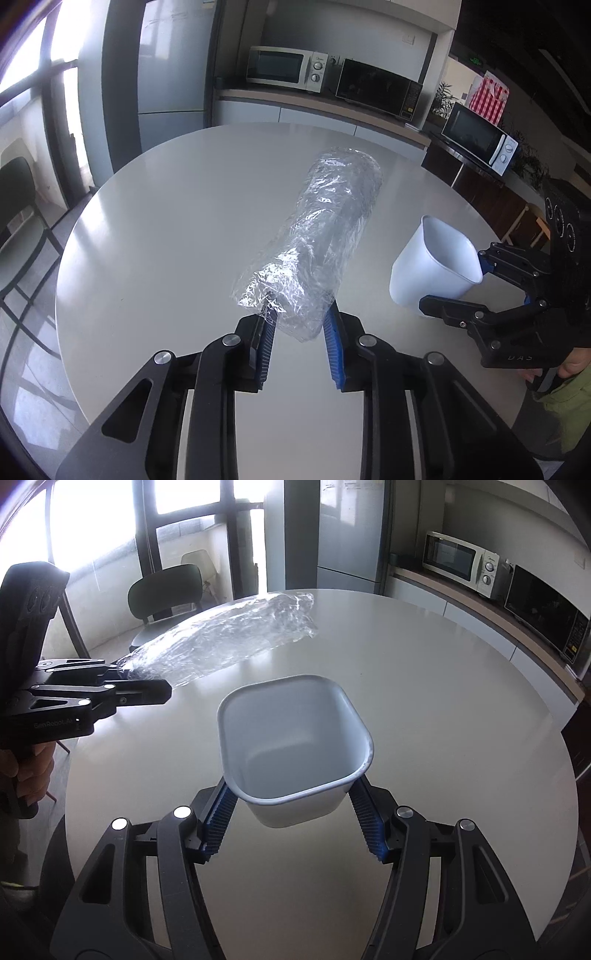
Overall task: Collect trash
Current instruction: 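Grasp the crumpled clear plastic bottle with the left gripper while the right gripper grasps the white container, then carry the plastic bottle and white container down over the blue wastebasket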
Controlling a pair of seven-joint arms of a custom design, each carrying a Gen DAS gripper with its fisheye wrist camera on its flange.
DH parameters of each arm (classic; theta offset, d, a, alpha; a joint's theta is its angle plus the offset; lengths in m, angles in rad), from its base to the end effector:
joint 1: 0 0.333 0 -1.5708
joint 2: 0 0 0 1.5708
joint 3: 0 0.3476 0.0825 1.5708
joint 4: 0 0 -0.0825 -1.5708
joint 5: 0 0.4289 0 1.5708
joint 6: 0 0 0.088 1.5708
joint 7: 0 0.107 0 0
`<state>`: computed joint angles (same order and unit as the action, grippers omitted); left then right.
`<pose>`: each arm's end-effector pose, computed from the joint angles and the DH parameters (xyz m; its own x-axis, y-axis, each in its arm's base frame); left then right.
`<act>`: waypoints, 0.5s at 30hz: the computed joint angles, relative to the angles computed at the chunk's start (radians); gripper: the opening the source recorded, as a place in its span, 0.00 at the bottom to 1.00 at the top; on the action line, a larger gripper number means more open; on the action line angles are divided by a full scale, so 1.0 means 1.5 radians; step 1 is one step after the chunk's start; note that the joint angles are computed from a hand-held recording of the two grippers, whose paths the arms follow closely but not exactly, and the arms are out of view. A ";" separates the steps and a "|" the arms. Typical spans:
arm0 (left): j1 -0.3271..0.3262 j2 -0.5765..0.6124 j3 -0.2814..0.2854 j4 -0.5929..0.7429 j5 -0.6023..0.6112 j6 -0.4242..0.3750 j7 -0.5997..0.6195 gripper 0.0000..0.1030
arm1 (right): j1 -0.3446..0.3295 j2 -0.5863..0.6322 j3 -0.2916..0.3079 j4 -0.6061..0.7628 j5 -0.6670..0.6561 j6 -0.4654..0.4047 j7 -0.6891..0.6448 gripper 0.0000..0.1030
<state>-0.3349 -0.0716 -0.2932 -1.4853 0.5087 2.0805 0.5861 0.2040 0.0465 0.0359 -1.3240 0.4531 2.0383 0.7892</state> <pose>0.4976 -0.3426 0.8094 0.1690 -0.9687 0.1821 -0.6479 -0.2484 -0.7201 0.6129 0.1742 0.8186 0.7882 -0.6074 0.0990 -0.3711 -0.5974 -0.7109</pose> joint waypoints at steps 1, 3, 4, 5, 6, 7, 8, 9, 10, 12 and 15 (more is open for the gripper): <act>-0.003 -0.008 -0.004 -0.006 0.006 0.000 -0.013 0.23 | -0.002 -0.017 -0.002 -0.021 0.003 0.008 0.001 0.55; -0.010 -0.023 -0.015 -0.018 0.017 -0.003 -0.034 0.23 | -0.006 -0.051 -0.006 -0.064 0.008 0.025 0.004 0.55; -0.014 -0.031 -0.020 -0.025 0.022 -0.004 -0.044 0.23 | -0.008 -0.068 -0.008 -0.085 0.011 0.033 0.007 0.55; -0.017 -0.036 -0.026 -0.029 0.030 -0.007 -0.055 0.23 | -0.011 -0.084 -0.012 -0.103 0.015 0.037 0.012 0.55; -0.021 -0.044 -0.031 -0.035 0.036 -0.008 -0.068 0.22 | -0.016 -0.103 -0.016 -0.125 0.024 0.041 0.018 0.55; -0.024 -0.052 -0.036 -0.043 0.040 -0.008 -0.080 0.22 | -0.020 -0.119 -0.020 -0.144 0.030 0.045 0.027 0.55; -0.027 -0.062 -0.040 -0.053 0.042 -0.009 -0.094 0.22 | -0.024 -0.137 -0.023 -0.165 0.033 0.051 0.035 0.55; -0.030 -0.067 -0.045 -0.059 0.043 -0.011 -0.106 0.19 | -0.028 -0.154 -0.026 -0.187 0.035 0.060 0.040 0.55; -0.034 -0.071 -0.050 -0.062 0.046 -0.017 -0.113 0.19 | -0.032 -0.172 -0.028 -0.208 0.038 0.068 0.043 0.55; -0.040 -0.079 -0.059 -0.069 0.050 -0.028 -0.125 0.18 | -0.037 -0.208 -0.034 -0.249 0.046 0.079 0.045 0.55; -0.051 -0.084 -0.071 -0.073 0.053 -0.045 -0.135 0.15 | -0.044 -0.257 -0.045 -0.302 0.059 0.080 0.037 0.55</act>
<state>-0.4117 -0.1981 -0.3990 -1.5955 0.5881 2.0126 0.3842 0.1384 -0.3395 -0.0317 -1.7771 0.5416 2.1581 0.8447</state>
